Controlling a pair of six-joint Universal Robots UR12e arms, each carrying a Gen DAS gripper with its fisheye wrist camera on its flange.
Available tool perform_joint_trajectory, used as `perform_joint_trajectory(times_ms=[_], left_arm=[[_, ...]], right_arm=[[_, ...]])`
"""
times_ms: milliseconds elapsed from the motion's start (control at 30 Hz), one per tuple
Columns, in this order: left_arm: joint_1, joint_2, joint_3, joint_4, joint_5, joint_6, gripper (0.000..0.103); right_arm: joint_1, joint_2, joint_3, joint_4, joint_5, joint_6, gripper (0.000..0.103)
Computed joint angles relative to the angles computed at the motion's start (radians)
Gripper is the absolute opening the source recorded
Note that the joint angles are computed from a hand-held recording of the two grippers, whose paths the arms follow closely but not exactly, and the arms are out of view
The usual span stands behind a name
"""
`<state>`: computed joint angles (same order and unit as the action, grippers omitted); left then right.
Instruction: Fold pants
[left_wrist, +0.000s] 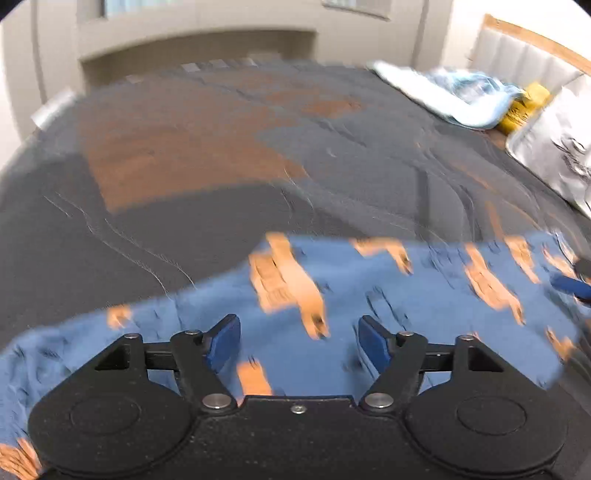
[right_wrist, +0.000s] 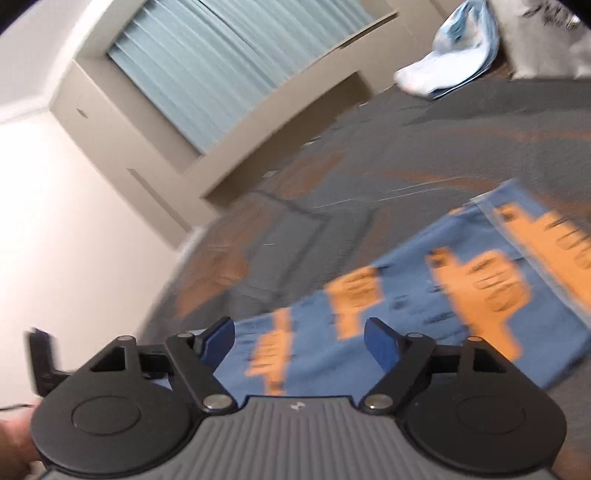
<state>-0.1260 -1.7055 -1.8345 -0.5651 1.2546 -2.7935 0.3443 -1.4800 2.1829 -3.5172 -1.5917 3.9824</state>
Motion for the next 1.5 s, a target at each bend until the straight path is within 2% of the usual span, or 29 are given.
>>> perform_joint_trajectory(times_ms=[33, 67, 100, 133, 167, 200, 267, 300, 367, 433, 500, 533, 567, 633, 733, 867, 933, 967, 1033, 1067, 1233, 1300, 1333, 1367, 1400, 1433, 1500], left_arm=[[-0.01, 0.002, -0.006, 0.002, 0.066, 0.033, 0.073], [-0.019, 0.005, -0.02, 0.031, 0.136, 0.057, 0.078], [-0.014, 0.015, -0.038, 0.057, 0.163, 0.042, 0.081], [-0.003, 0.025, -0.047, 0.053, 0.16, 0.005, 0.082], [0.012, 0.038, -0.055, 0.041, 0.141, -0.029, 0.078], [0.032, 0.056, -0.067, 0.03, 0.086, -0.049, 0.077], [0.07, 0.092, -0.109, 0.041, -0.043, -0.04, 0.078], [0.079, 0.108, -0.123, 0.024, -0.088, -0.013, 0.078], [0.08, 0.121, -0.141, 0.011, -0.109, 0.023, 0.078], [0.081, 0.132, -0.163, 0.012, -0.117, 0.069, 0.08], [0.073, 0.13, -0.189, 0.066, -0.102, 0.11, 0.081], [0.071, 0.13, -0.195, 0.079, -0.098, 0.126, 0.083], [0.072, 0.132, -0.201, 0.088, -0.1, 0.135, 0.086], [0.071, 0.132, -0.211, 0.108, -0.108, 0.144, 0.088], [0.089, 0.133, -0.222, 0.127, -0.14, 0.153, 0.09], [0.101, 0.139, -0.236, 0.142, -0.173, 0.149, 0.09], [0.103, 0.139, -0.237, 0.144, -0.181, 0.147, 0.09], [0.106, 0.142, -0.238, 0.141, -0.185, 0.151, 0.09], [0.108, 0.147, -0.242, 0.138, -0.189, 0.165, 0.09], [0.109, 0.148, -0.244, 0.134, -0.189, 0.175, 0.09], [0.111, 0.152, -0.253, 0.135, -0.193, 0.205, 0.092], [0.11, 0.155, -0.25, 0.126, -0.187, 0.205, 0.092], [0.111, 0.157, -0.248, 0.118, -0.189, 0.202, 0.092], [0.114, 0.16, -0.247, 0.112, -0.193, 0.196, 0.092], [0.116, 0.162, -0.248, 0.107, -0.197, 0.19, 0.092], [0.117, 0.164, -0.249, 0.105, -0.196, 0.188, 0.092], [0.115, 0.168, -0.252, 0.106, -0.185, 0.195, 0.092]], right_arm=[[-0.006, 0.014, -0.008, -0.029, 0.05, -0.008, 0.083], [-0.003, 0.021, -0.018, -0.04, 0.069, -0.027, 0.083], [0.006, 0.029, -0.032, -0.038, 0.08, -0.067, 0.083], [0.012, 0.031, -0.041, -0.031, 0.09, -0.103, 0.083], [0.019, 0.032, -0.055, -0.015, 0.099, -0.151, 0.083], [0.025, 0.042, -0.074, -0.01, 0.115, -0.177, 0.083], [0.016, 0.073, -0.13, 0.011, 0.216, -0.213, 0.083], [0.012, 0.091, -0.18, 0.068, 0.269, -0.269, 0.083], [0.005, 0.126, -0.276, 0.197, 0.336, -0.386, 0.08], [0.002, 0.169, -0.386, 0.35, 0.352, -0.542, 0.075], [0.006, 0.204, -0.485, 0.535, 0.355, -0.692, 0.061], [0.006, 0.223, -0.532, 0.628, 0.354, -0.75, 0.044], [0.006, 0.244, -0.582, 0.723, 0.354, -0.816, 0.035], [0.01, 0.258, -0.622, 0.831, 0.345, -0.895, 0.03], [0.017, 0.268, -0.655, 0.929, 0.339, -0.934, 0.03], [0.023, 0.294, -0.698, 1.013, 0.322, -0.953, 0.03], [0.02, 0.318, -0.728, 1.049, 0.344, -0.961, 0.03], [0.023, 0.324, -0.738, 1.068, 0.339, -0.977, 0.022], [0.029, 0.336, -0.757, 1.085, 0.323, -0.998, 0.009], [0.03, 0.336, -0.758, 1.082, 0.314, -0.999, 0.006], [0.041, 0.333, -0.746, 1.038, 0.237, -0.968, 0.006], [0.051, 0.324, -0.721, 0.967, 0.2, -0.927, 0.01], [0.054, 0.313, -0.697, 0.898, 0.18, -0.88, 0.019], [0.056, 0.298, -0.667, 0.82, 0.168, -0.834, 0.034], [0.053, 0.283, -0.639, 0.766, 0.197, -0.8, 0.044], [0.047, 0.271, -0.617, 0.739, 0.245, -0.769, 0.058], [0.037, 0.252, -0.575, 0.728, 0.363, -0.715, 0.059]])
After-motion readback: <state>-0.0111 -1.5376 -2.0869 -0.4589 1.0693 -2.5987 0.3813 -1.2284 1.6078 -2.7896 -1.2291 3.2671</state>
